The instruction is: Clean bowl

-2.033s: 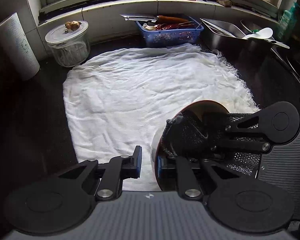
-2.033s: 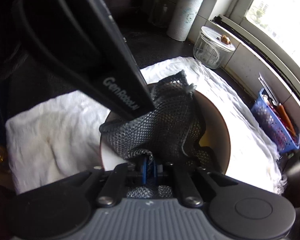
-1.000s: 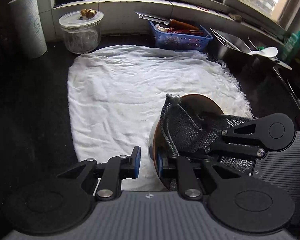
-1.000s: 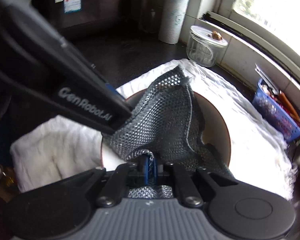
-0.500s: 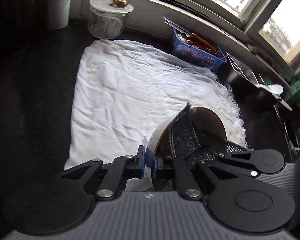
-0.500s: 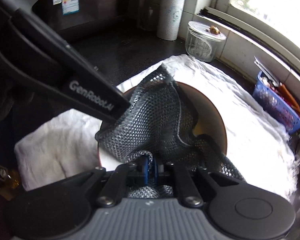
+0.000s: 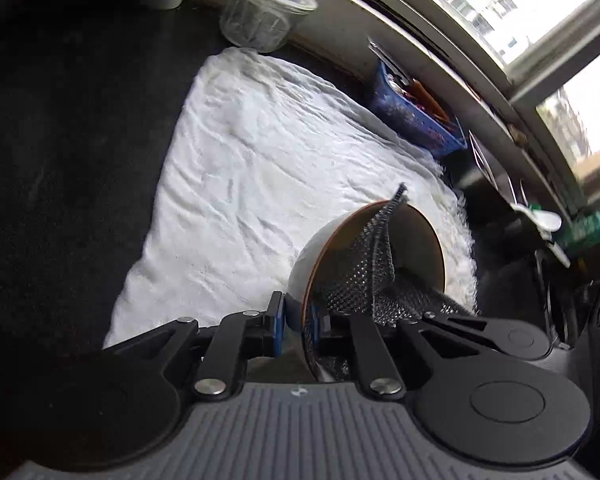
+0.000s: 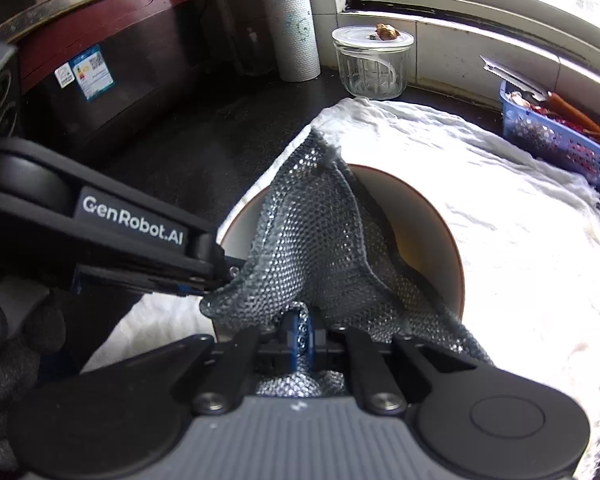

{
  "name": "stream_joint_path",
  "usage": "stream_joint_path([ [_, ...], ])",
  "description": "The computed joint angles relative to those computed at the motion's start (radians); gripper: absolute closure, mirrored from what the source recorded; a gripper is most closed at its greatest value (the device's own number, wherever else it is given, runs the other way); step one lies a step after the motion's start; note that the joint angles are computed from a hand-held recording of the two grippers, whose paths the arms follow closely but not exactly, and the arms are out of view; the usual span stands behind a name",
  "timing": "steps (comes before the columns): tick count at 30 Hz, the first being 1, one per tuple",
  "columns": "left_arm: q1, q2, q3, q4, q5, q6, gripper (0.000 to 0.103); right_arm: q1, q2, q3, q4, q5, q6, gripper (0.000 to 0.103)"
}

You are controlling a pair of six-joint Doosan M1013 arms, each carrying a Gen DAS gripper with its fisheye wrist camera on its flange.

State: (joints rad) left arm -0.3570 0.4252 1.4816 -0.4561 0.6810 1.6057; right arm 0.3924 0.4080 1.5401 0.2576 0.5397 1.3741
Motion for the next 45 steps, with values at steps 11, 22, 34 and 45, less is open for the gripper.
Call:
stream_joint_path([
  [11, -0.061, 0.026, -0.090, 0.310, 0.080, 0.267, 0.093, 0.024, -0.003, -0.001, -0.211, 0.037, -0.270, 0.095],
  [22, -0.004, 0.008, -0.015, 0.042, 0.009, -0.050, 0.096, 0.002, 0.003, -0.010, -0.073, 0.032, -0.119, 0.096],
  [34, 0.024, -0.009, 0.054, -0.158, -0.049, -0.198, 0.093, -0.017, 0.000, -0.003, 0.166, 0.019, -0.046, 0.096],
  [45, -0.035, 0.028, -0.079, 0.221, 0.102, 0.058, 0.090, 0.013, -0.008, 0.013, -0.100, 0.006, -0.119, 0.097],
])
